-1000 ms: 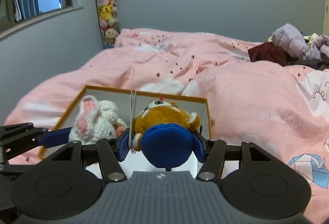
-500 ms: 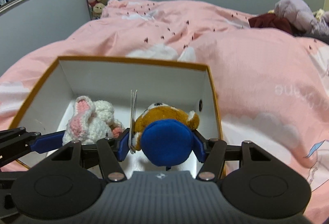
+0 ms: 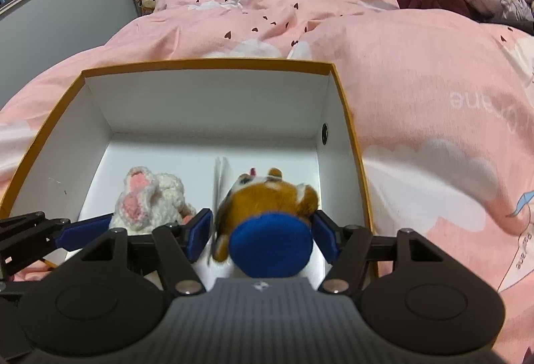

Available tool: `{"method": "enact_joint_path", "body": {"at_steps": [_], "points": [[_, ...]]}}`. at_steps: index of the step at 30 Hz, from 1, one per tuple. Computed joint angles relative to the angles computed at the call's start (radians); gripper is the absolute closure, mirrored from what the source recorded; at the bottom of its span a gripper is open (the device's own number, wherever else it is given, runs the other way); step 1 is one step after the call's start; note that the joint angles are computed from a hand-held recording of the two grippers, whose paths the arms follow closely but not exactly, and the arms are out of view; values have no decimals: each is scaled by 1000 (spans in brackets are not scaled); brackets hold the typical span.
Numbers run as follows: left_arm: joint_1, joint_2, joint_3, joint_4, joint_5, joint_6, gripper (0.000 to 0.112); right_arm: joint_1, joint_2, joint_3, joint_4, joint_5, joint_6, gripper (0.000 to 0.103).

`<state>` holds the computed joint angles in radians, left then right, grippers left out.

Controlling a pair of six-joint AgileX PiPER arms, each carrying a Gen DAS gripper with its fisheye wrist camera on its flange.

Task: Organize objects
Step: 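Carry the bunny with the left tool into the box while the right tool carries the bear in, then open both tools to release the bunny and bear inside the box, then withdraw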

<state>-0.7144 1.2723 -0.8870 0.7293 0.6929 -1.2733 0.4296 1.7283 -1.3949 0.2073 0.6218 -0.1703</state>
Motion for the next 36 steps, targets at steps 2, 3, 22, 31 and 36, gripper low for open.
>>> {"method": "enact_joint_path", "body": {"at_steps": [2, 3, 22, 31, 36], "points": [[-13, -3, -1, 13, 17, -19, 57, 0, -7, 4, -3, 0, 1, 34], [-18, -6, -4, 10, 26, -18, 55, 1, -11, 6, -11, -1, 4, 33], [-124, -204, -25, 26, 249, -55, 53, -22, -112, 13, 134, 71, -128, 58], [-114, -216, -34, 26, 339, -57, 53, -5, 31, -146, 265, 259, -149, 54], [-95, -221, -17, 15, 320, -53, 53, 45, 68, -151, 165, 245, -97, 62]]}}
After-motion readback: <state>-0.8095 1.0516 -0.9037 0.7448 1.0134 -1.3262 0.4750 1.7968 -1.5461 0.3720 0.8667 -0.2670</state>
